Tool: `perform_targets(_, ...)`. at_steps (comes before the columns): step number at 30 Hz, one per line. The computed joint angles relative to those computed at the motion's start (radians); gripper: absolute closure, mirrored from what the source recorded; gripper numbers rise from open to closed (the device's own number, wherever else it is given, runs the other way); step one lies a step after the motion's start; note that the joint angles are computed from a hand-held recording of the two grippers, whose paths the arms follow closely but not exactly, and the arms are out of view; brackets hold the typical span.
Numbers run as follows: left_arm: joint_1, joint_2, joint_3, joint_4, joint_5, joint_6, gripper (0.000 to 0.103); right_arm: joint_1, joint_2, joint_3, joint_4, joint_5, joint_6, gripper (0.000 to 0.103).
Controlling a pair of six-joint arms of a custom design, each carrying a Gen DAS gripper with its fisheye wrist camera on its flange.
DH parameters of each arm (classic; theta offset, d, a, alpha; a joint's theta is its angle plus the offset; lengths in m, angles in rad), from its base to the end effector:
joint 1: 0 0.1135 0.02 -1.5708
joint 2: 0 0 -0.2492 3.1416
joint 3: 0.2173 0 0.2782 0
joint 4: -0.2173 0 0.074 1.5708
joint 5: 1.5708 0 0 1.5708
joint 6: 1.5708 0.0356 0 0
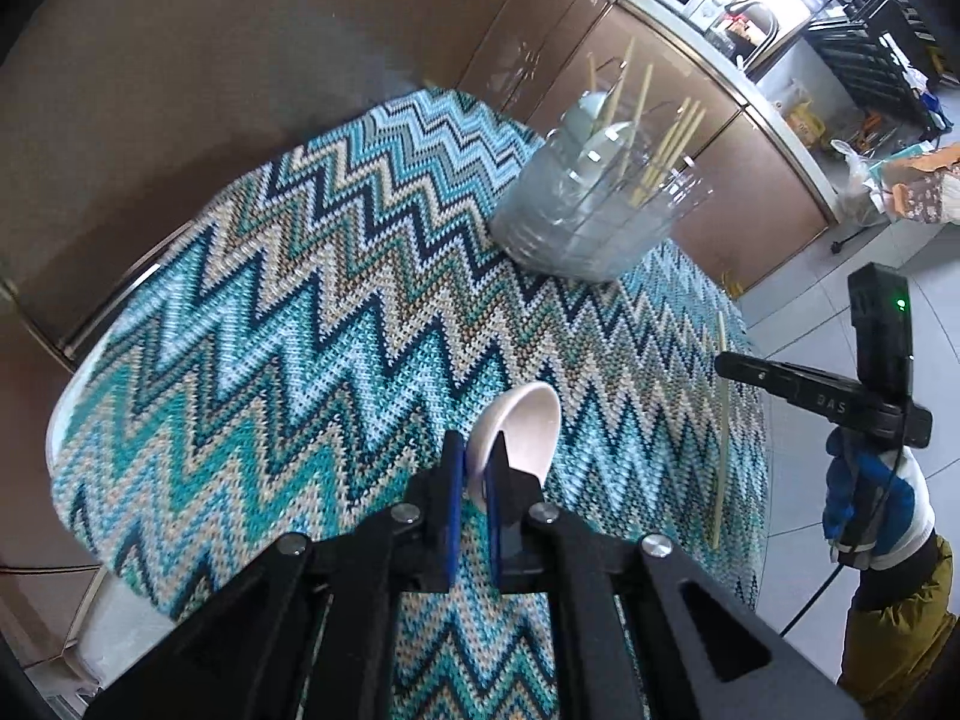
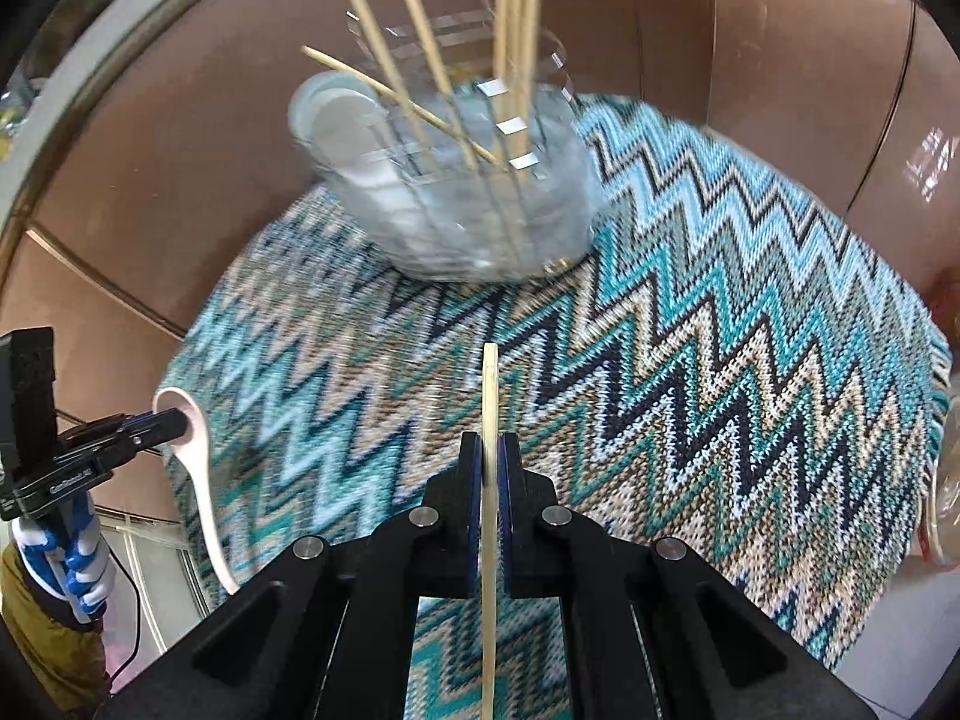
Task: Organize utensils
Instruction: 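Lift the spoon with left tool while right tool lifts the chopstick toward the holder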
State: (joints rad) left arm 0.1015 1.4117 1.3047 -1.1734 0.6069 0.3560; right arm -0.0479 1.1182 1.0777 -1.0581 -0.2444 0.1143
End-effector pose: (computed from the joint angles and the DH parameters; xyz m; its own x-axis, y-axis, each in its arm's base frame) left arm 0.2872 0.0088 0.2913 -0.8658 0.1996 -0.4588 0.4065 0.8153 -0.4124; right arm 0.2344 -0.0026 0.2899 -0.8910 0.1535 -0.4273 0.0384 0.9632 0.2660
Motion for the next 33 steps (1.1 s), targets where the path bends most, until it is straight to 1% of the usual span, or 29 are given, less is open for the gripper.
perform_targets(6, 0.05, -0.088, 0.024, -0.064, 0.035, 0.025, 0.097, 0.069, -0.125, 0.032, -0.055, 0.03, 0.043, 0.098)
perform_targets(12, 0.102, -0.153, 0.05, -0.126, 0.078, 0.052, 0.097, 0.169, -0.237, 0.077, -0.113, 0.099, 0.105, 0.098)
perform_targets(19, 0.193, -0.208, 0.106, -0.236, 0.152, 0.116, 0.097, 0.341, -0.322, 0.152, -0.173, 0.249, 0.199, 0.098)
perform_targets(23, 0.229, -0.231, 0.142, -0.279, 0.188, 0.138, 0.097, 0.465, -0.342, 0.202, -0.203, 0.357, 0.261, 0.098)
perform_targets(24, 0.238, -0.238, 0.153, -0.288, 0.195, 0.143, 0.097, 0.514, -0.344, 0.219, -0.211, 0.401, 0.284, 0.098)
perform_targets(29, 0.273, -0.281, 0.185, -0.277, 0.222, 0.13, 0.097, 0.693, -0.337, 0.277, -0.227, 0.559, 0.363, 0.098)
perform_targets(33, 0.282, -0.297, 0.202, -0.249, 0.234, 0.104, 0.097, 0.777, -0.334, 0.302, -0.207, 0.633, 0.388, 0.098)
